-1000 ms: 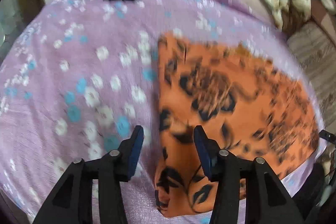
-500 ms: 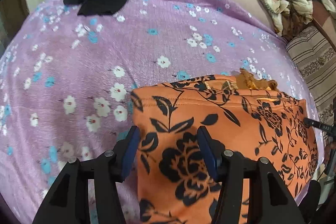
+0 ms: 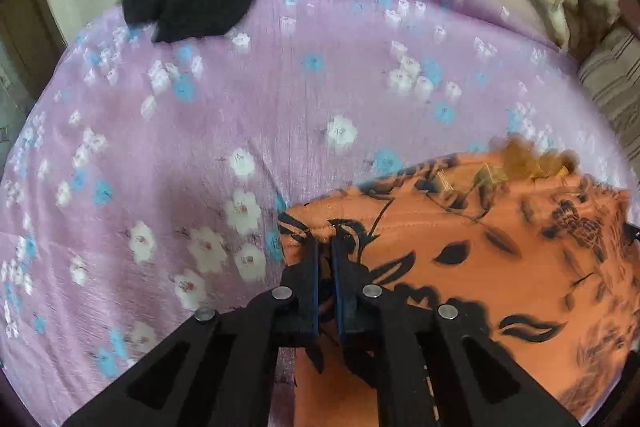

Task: Fold small clothes

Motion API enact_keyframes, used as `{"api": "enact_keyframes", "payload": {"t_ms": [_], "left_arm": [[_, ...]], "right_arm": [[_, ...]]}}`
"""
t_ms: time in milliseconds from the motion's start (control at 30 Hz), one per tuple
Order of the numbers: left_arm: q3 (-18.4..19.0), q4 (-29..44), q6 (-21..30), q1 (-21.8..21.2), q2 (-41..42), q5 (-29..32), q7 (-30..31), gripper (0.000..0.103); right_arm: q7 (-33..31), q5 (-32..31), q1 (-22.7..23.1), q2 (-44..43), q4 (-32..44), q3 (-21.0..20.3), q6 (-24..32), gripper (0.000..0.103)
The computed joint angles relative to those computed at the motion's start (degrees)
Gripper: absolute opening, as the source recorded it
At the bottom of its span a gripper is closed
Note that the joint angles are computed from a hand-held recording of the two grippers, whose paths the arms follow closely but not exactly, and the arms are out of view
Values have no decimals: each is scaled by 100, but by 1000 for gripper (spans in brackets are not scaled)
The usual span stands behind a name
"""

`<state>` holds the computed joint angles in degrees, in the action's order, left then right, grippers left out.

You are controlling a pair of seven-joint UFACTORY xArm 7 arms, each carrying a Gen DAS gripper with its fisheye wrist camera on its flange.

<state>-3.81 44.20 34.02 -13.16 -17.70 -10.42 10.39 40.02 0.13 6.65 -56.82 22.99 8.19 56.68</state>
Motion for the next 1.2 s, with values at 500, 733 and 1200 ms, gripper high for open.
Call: {"api": "enact_keyframes", "payload": {"t_ms": [500,733,1200], "left_arm": [[-45,-1306,724,-257,-2793,-161,-301,74],[-130,-1457,810,-8,-2609,137,-1154,75],[-343,-1415,1279,-246,-2901,487,-1519,75]], "right_arm": [[741,1145,1329,-1290,-334,51,-968,80],[1369,1014,791,-2465,-543,128,106,69],[499,930,890,-1554,45,-41,-212,78]]}}
